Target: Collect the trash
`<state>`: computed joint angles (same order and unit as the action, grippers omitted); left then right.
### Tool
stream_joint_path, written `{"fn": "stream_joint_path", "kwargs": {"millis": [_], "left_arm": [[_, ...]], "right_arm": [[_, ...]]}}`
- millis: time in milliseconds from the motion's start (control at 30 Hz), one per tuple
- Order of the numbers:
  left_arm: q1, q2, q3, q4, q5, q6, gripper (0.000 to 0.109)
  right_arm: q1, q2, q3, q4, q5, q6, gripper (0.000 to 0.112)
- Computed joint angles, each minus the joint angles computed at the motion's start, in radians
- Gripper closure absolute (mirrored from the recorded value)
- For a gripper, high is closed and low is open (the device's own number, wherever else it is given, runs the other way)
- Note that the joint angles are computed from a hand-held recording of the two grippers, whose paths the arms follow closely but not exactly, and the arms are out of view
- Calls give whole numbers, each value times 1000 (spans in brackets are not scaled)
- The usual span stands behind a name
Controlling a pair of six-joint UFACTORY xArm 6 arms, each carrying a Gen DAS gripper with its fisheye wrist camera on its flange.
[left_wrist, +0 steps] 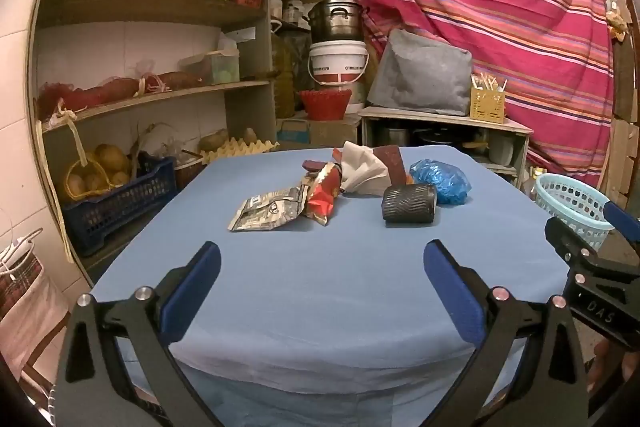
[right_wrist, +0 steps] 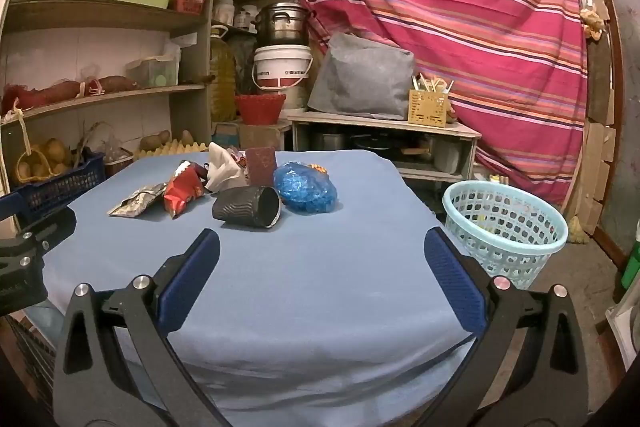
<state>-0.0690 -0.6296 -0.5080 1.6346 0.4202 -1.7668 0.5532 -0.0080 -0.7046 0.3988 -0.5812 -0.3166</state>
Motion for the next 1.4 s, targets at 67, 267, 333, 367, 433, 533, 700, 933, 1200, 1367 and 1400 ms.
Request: {"fn": "stream_joint_path", "kwargs": {"millis": [67, 267, 333, 367, 433, 533, 700, 933, 1200, 1367, 1400], "left_arm": [[-3, -1, 0, -8, 2, 5, 10], [2, 1, 4, 20, -2, -22, 9], [3, -3, 8, 14, -7, -19, 10], [2, -5, 9, 9, -7, -17, 10], [2, 0, 8, 18, -5, -25, 10], [8, -1, 10, 21, -12, -27, 10], [14, -3, 11, 21, -19, -25, 9], [23, -6, 10, 20, -29, -22, 10], [26, -8, 10, 15, -32, -17, 10], [30, -8, 11, 16, -37, -16, 10], [30, -8, 12, 15, -37, -15, 9]], "right_arm": [[4, 0, -1, 9, 2, -7, 13], [-3, -5, 7, -5, -3, -2, 13], [-8, -5, 6, -16, 1, 8, 13], [-8, -6, 7, -16, 1, 8, 13], [-6, -6, 7, -11, 0, 4, 13], [-7, -6, 7, -11, 1, 1, 13], [-9, -4, 6, -15, -1, 5, 13], [-7, -7, 6, -9, 2, -2, 13], [-8, -11, 11, -9, -1, -5, 13], [-5, -13, 12, -1, -1, -14, 13], [-6, -8, 10, -8, -5, -7, 13]]}}
